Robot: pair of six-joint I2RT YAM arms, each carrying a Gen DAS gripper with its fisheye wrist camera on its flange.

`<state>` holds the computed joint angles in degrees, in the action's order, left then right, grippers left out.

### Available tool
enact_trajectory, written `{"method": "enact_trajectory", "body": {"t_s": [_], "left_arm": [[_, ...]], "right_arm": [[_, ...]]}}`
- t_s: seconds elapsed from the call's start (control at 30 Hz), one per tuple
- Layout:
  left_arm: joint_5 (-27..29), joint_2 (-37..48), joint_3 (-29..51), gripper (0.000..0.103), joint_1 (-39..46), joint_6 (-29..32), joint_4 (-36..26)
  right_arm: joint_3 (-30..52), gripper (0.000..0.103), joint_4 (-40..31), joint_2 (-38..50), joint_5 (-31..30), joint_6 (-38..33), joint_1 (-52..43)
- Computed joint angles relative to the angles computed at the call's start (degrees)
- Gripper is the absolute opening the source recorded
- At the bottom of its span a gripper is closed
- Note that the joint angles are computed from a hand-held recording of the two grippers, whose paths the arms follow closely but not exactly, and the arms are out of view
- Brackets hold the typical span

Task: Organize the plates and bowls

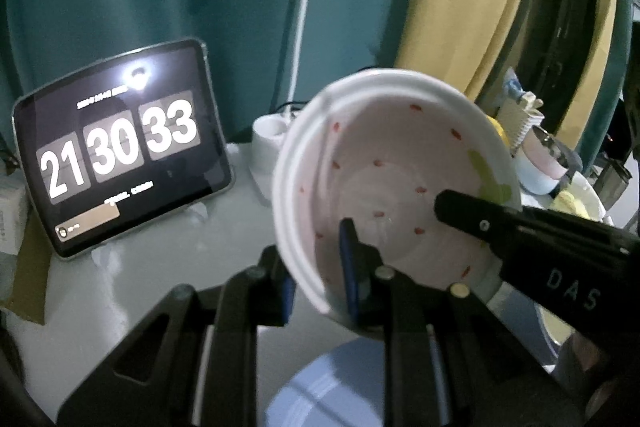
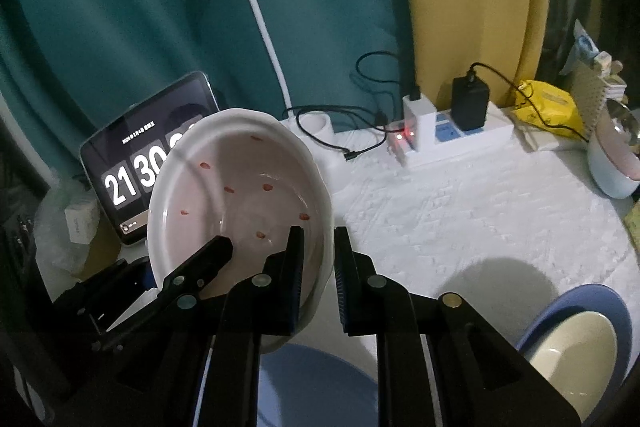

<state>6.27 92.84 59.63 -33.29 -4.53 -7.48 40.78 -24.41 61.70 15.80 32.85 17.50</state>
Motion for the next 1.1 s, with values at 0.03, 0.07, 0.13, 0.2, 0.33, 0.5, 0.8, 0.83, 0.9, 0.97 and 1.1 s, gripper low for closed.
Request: {"method": "enact_trajectory", "body": {"t_s": [0.03, 0.07, 0.13, 0.2, 0.33, 0.5, 0.8, 0.83, 0.9, 0.97, 1.1], "left_arm": [[-0.39, -0.59, -0.20, 0.020, -0.65, -0.23, -0.28], [-0.50, -1.13, -0.41, 0.020, -1.00, -0.31, -0.56], [-1.15, -1.91, -0.50, 0.020, -2.29, -0.84, -1.10], [-1.92, -2.76, -0.81, 0.020, -3.39, -1.05, -1.46], [-3.67, -3.80, -1.00, 0.020, -5.94, -1.86, -2.20], [-5.61, -4.62, -0.83, 0.020, -9.00, -2.96, -3.16], [-9.41, -4.95, -0.20, 0.020, -14.64, -4.68, -4.71], [-9.66, -4.87, -0.19, 0.020, -15.01, -4.86, -4.72], [-10.32, -4.85, -0.26, 0.020, -16.10, -5.44, -4.70], [-10.88, -4.74, -0.15, 0.020, -17.06, -5.89, -4.89], [-12.00, -4.53, 0.13, 0.020, -18.82, -6.49, -5.27]], "right_arm": [[-0.30, 0.016, -0.75, -1.30, 0.06, -0.05, -0.08], [-0.50, 0.016, -1.34, -2.24, 0.07, -0.08, -0.19], [-0.96, 0.016, -2.71, -4.52, -0.09, -0.25, -0.60], [-1.56, 0.016, -4.30, -7.16, -0.03, -0.22, -0.80], [-2.56, 0.016, -6.62, -11.20, -0.30, -0.50, -1.68], [-3.82, 0.016, -9.25, -16.14, -1.55, -1.61, -3.85], [-6.21, 0.016, -13.77, -24.65, -5.55, -4.48, -9.79], [-6.35, 0.016, -14.36, -25.49, -6.13, -4.82, -10.55], [-6.65, 0.016, -15.48, -27.07, -7.30, -5.71, -12.10], [-6.88, 0.016, -16.45, -28.49, -8.14, -6.35, -13.42], [-7.42, 0.016, -18.21, -31.11, -10.69, -8.33, -17.02]]}}
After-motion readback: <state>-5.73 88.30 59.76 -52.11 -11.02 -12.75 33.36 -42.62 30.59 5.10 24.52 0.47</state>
